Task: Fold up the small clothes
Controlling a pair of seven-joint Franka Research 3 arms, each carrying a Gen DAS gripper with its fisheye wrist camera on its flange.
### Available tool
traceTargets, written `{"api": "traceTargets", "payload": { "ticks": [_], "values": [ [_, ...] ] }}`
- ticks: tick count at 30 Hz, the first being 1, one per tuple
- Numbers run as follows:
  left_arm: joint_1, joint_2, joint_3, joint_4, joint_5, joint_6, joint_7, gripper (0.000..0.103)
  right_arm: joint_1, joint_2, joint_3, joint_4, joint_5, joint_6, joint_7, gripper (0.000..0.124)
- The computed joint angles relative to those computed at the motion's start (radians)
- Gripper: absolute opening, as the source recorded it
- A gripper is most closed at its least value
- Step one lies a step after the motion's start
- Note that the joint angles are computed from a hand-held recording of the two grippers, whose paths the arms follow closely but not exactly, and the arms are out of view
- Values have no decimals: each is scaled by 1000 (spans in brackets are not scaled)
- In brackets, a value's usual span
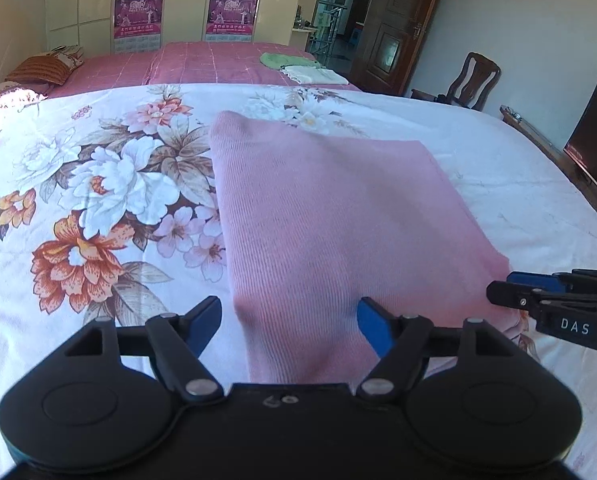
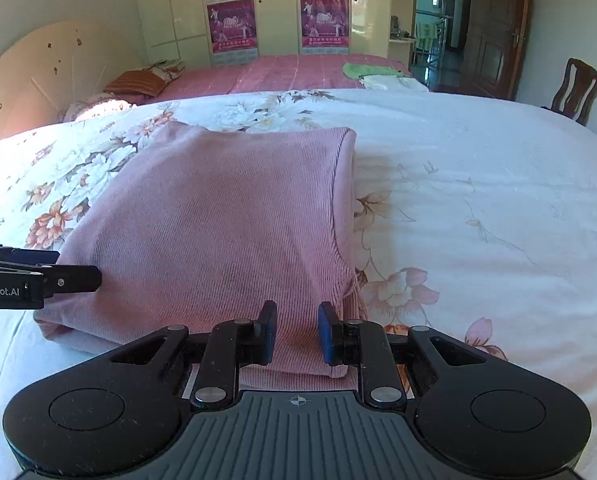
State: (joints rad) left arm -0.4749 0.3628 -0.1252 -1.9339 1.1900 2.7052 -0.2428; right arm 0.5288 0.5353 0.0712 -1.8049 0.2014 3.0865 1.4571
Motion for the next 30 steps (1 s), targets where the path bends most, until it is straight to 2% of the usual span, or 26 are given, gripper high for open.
{"api": "traceTargets", "payload": {
  "ticks": [2, 3, 8, 13, 16, 19, 22, 23, 24, 25, 27, 29, 30],
  "values": [
    [-2, 0, 6, 16, 15, -5, -7, 81, 18, 11, -21, 20, -5, 19, 12, 76],
    [-1, 2, 6, 25, 12, -15, 0, 82, 17, 19, -19, 33, -7, 26, 8, 76],
    [20, 21, 19, 58, -7, -14, 2, 84, -21, 88, 9, 159, 9, -41, 0, 76],
    [50, 60, 34, 86, -51, 30, 15, 85, -71, 195, 47, 327, 54, -134, 15, 76],
    [73, 99, 55, 97, -83, 137, -4, 86, -104, 284, 75, 467, 87, -224, 20, 76],
    [80, 142, 98, 97, -107, 291, -60, 88, -130, 368, 100, 595, 118, -315, 18, 76],
    [37, 172, 168, 110, -104, 386, -97, 80, -160, 399, 147, 625, 167, -311, -36, 76],
    [34, 180, 175, 113, -117, 416, -86, 67, -160, 402, 151, 631, 176, -316, -46, 71],
    [45, 186, 169, 113, -146, 453, -79, 62, -175, 406, 177, 639, 195, -334, -72, 54],
    [51, 185, 161, 111, -173, 457, -66, 58, -180, 407, 186, 648, 210, -359, -85, 50],
    [43, 186, 167, 111, -195, 459, -31, 55, -160, 409, 162, 662, 206, -383, -96, 48],
    [-6, 193, 227, 114, -201, 483, -51, 49, -148, 416, 146, 675, 209, -387, -93, 46],
    [-45, 195, 270, 116, -198, 490, -69, 44, -136, 415, 131, 677, 207, -386, -75, 36]
  ]
}}
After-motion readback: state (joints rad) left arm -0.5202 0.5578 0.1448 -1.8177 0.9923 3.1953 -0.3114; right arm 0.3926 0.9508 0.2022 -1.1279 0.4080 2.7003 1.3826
